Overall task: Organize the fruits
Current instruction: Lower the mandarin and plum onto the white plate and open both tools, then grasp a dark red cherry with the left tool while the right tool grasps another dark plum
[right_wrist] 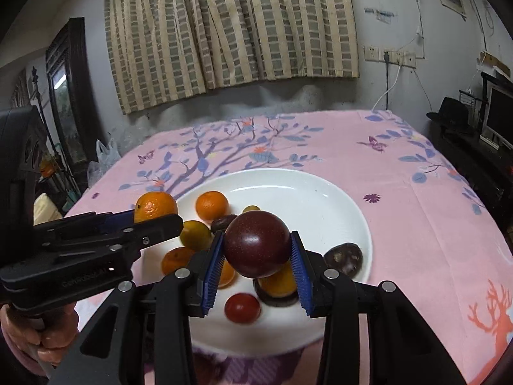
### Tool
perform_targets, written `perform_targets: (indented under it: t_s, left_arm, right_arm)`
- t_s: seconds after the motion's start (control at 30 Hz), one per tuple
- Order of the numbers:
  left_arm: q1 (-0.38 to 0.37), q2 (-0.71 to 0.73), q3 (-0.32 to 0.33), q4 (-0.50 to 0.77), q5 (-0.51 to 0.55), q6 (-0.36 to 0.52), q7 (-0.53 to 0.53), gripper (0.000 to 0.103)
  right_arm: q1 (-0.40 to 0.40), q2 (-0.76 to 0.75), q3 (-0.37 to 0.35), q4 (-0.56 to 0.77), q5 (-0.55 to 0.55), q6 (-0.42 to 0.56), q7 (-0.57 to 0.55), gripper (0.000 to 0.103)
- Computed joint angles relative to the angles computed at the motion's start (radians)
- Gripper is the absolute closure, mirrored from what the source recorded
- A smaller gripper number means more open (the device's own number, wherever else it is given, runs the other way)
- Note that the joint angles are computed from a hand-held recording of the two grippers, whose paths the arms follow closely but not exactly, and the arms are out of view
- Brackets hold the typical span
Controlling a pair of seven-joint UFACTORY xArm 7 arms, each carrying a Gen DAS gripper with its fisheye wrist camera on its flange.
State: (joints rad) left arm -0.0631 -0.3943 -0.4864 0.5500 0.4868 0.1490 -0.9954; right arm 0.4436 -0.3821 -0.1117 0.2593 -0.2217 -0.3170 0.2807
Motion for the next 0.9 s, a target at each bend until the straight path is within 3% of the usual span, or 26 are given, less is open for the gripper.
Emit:
perform_targets:
  t_s: [0.03,0.1,0.13,0.17,0.27,0.43,0.53,0.6,0.7,0.8,0.9]
  left_arm:
    - [-0.006,0.013,0.011,0.005,-0.006,0.006,0.009,0.059]
    - [0.014,-0.003,0.007,-0.006,0.007,0.006,-0.011,0.042]
    - [0.029,-0.028,-0.006,-0.016,0.015,0.01,-0.03,0.025]
    - [0.042,-0.063,-0.021,-0.028,0.02,0.017,-0.054,0.014]
    - [0.012,-0.156,-0.004,-0.07,-0.008,0.029,-0.055,0.009]
    - [-0.061,-0.364,0.005,-0.179,-0.078,0.135,-0.051,0.005]
    - [-0.12,-0.493,-0.007,-0.271,-0.123,0.232,-0.074,0.005]
    - [-0.168,-0.557,-0.008,-0.318,-0.158,0.318,-0.103,0.005]
    - [-0.252,-0.617,0.052,-0.367,-0.208,0.387,-0.102,0.005]
    - [-0.263,-0.674,0.058,-0.385,-0.216,0.414,-0.111,0.005]
    - [-0.272,-0.699,0.051,-0.387,-0.217,0.433,-0.117,0.005]
  right_arm:
    - [-0.015,0.019,0.016,0.006,0.004,-0.023,-0.01,0.061]
    - [-0.07,0.019,0.085,0.006,0.031,-0.023,-0.033,0.061]
    - [-0.056,0.001,0.065,-0.002,0.016,-0.02,-0.029,0.058]
    - [-0.037,-0.018,0.043,-0.016,0.005,-0.023,-0.023,0.057]
    - [0.006,-0.116,-0.015,-0.069,-0.023,-0.013,-0.02,0.054]
    - [0.115,-0.276,-0.118,-0.15,-0.014,0.055,-0.047,0.052]
    - [0.253,-0.345,-0.232,-0.183,0.005,0.133,-0.098,0.049]
    - [0.313,-0.373,-0.26,-0.196,0.017,0.189,-0.103,0.049]
    - [0.311,-0.387,-0.18,-0.214,0.05,0.242,-0.101,0.049]
    - [0.232,-0.362,-0.037,-0.22,0.074,0.265,-0.087,0.049]
    - [0.254,-0.325,-0.051,-0.211,0.114,0.285,-0.118,0.049]
